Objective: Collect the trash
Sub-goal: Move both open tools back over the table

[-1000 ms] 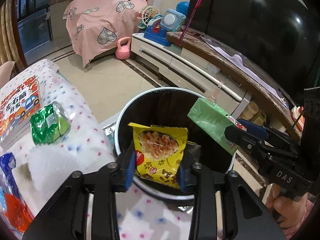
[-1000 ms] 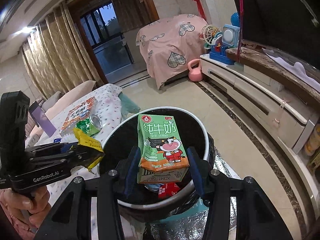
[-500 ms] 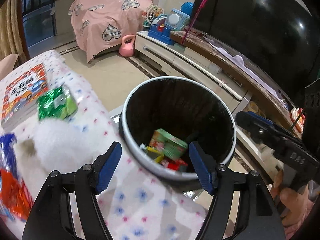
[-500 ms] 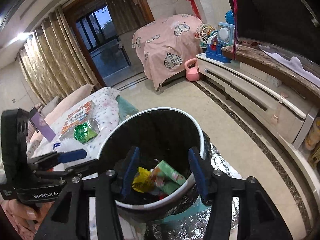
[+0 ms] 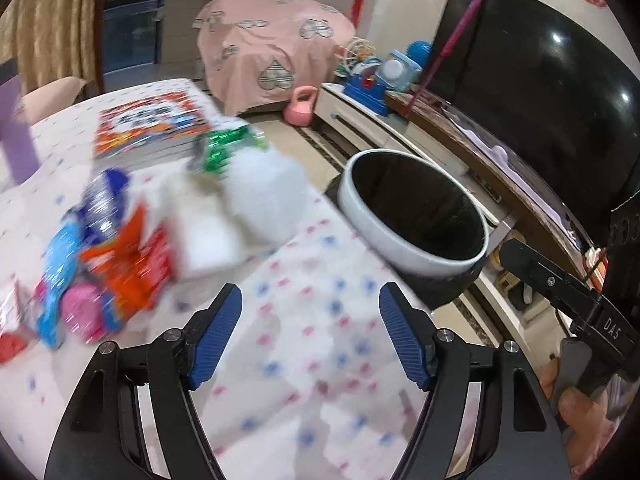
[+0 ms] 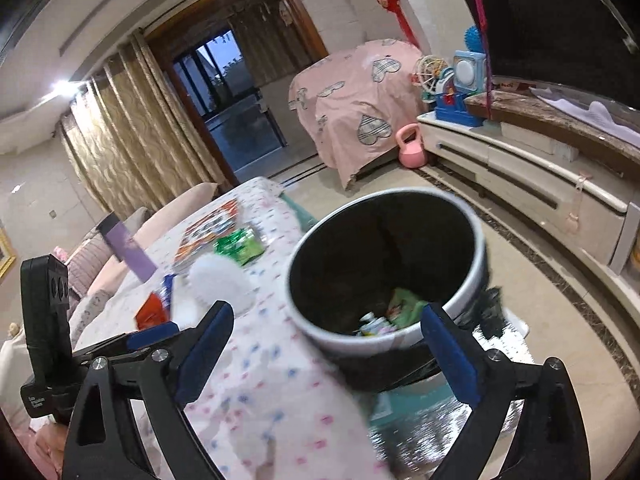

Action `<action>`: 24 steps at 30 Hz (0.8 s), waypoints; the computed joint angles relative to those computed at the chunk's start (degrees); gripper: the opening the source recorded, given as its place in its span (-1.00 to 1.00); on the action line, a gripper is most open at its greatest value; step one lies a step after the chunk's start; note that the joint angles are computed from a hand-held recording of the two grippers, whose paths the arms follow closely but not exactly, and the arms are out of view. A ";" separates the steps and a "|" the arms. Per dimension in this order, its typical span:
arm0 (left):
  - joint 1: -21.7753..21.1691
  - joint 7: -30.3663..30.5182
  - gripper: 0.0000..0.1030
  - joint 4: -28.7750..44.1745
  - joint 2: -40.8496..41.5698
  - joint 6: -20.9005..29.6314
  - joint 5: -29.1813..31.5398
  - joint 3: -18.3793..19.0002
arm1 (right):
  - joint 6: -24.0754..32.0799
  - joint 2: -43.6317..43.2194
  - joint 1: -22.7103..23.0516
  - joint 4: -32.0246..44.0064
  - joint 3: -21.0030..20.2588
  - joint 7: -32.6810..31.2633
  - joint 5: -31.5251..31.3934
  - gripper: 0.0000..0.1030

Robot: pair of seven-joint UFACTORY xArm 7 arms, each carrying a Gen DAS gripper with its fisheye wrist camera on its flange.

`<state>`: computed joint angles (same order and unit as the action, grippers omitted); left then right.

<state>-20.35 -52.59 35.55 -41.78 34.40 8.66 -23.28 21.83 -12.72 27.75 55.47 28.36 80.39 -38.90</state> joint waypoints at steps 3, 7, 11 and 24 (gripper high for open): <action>-1.25 -0.40 0.41 -3.29 -5.08 2.08 -1.07 1.00 | 0.49 1.97 0.89 1.44 1.14 0.90 -0.95 0.87; -2.12 -1.37 0.41 -7.03 -11.86 5.30 -2.51 1.43 | 1.24 5.02 3.41 3.69 1.27 2.47 -2.95 0.87; -2.67 -1.81 0.42 -9.96 -18.00 8.54 -3.84 1.86 | 2.83 8.65 6.92 6.60 0.44 4.00 -5.25 0.87; -1.21 -0.77 0.42 -14.65 -27.35 12.96 -5.97 3.28 | 3.62 16.06 16.78 13.10 -6.76 1.54 -6.32 0.87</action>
